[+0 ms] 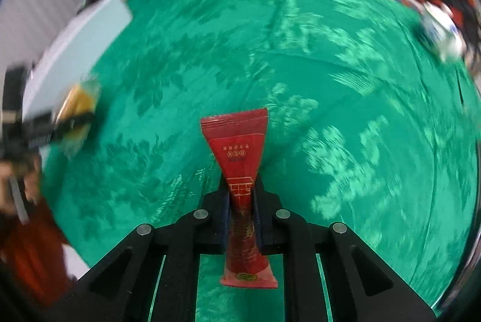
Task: Organize snacks
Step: 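Carry the bread loaf with the left tool while the right tool carries the red snack into the white box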
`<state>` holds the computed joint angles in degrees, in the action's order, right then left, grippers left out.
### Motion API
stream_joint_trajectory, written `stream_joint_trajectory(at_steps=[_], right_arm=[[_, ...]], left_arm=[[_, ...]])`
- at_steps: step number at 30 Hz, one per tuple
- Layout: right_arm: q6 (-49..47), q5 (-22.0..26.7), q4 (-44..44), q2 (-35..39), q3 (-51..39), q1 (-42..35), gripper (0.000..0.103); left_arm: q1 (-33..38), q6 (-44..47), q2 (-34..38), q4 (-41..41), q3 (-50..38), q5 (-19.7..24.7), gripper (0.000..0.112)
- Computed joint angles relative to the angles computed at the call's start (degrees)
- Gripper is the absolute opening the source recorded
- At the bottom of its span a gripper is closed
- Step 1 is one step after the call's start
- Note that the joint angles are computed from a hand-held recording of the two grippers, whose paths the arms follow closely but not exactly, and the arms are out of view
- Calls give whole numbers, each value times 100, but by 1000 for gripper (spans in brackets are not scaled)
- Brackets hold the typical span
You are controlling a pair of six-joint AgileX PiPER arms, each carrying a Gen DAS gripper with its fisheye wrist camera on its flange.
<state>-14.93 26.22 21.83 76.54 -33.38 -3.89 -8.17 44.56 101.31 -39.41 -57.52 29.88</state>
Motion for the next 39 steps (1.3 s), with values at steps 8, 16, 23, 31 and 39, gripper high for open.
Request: stream_joint_trajectory(at_steps=[8, 16, 23, 31, 39], right_arm=[[296, 582, 605, -834, -270, 21, 13], [2088, 518, -69, -366, -1990, 1862, 13], [2885, 599, -383, 1798, -4832, 3615, 13], [3544, 1862, -1013, 4859, -9159, 4544, 70], [4159, 1940, -1846, 5038, -9283, 4800, 70]], left_arm=[[967, 429, -1495, -853, 275, 1480, 69], [3387, 560, -1760, -1019, -1398, 3414, 69], [4281, 289, -460, 129, -2767, 2947, 69], [4294, 231, -80, 844, -2183, 1695, 91], [4418, 854, -615, 566, -1319, 529, 103]])
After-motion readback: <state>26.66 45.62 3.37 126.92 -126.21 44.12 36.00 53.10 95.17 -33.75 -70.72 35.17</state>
